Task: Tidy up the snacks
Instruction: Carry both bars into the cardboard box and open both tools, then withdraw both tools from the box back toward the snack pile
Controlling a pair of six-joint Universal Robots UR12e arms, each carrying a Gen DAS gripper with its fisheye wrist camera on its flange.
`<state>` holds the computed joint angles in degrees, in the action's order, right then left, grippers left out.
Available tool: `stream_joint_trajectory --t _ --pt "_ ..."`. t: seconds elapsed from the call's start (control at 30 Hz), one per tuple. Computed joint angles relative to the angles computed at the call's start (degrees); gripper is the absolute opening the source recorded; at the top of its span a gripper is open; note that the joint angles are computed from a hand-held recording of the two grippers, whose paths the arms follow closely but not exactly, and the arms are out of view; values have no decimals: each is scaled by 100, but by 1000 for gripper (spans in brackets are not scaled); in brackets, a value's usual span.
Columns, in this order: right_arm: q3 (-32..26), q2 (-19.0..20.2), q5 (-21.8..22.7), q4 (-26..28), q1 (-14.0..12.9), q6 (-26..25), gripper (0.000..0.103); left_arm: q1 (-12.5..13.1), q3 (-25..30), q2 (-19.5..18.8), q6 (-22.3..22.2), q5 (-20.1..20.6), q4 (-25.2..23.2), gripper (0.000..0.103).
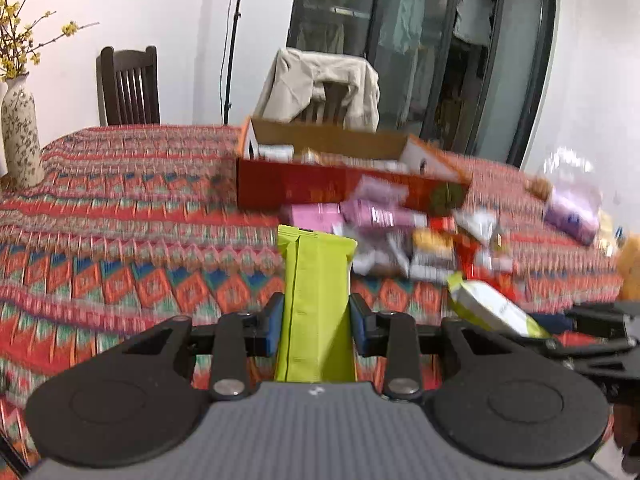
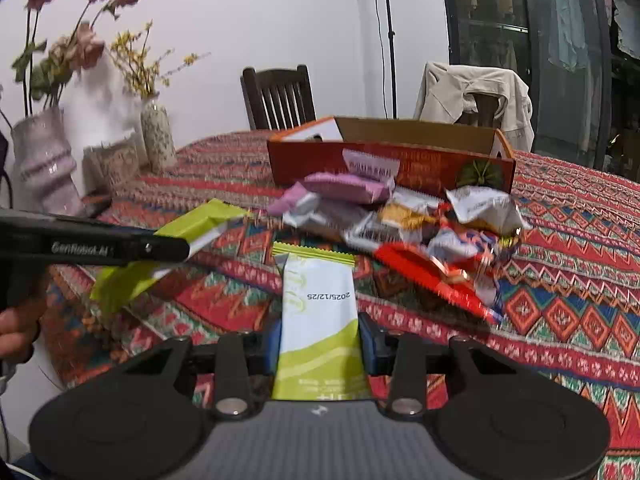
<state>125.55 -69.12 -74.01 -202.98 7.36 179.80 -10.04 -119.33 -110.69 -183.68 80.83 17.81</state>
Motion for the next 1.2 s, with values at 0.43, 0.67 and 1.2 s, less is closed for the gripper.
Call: stream_joint_trajectory --t 0.43,0.67,1.2 --pt "-1683 481 -72 323 -200 -486 37 88 2386 -997 -222 -431 -984 34" --pt "-3719 1420 -712 2539 -155 -178 37 -175 4062 -1908 -503 244 -2736 35" --pt "-4566 1915 -724 3875 -8 -134 64 -37 4050 -1914 -494 294 -2788 52"
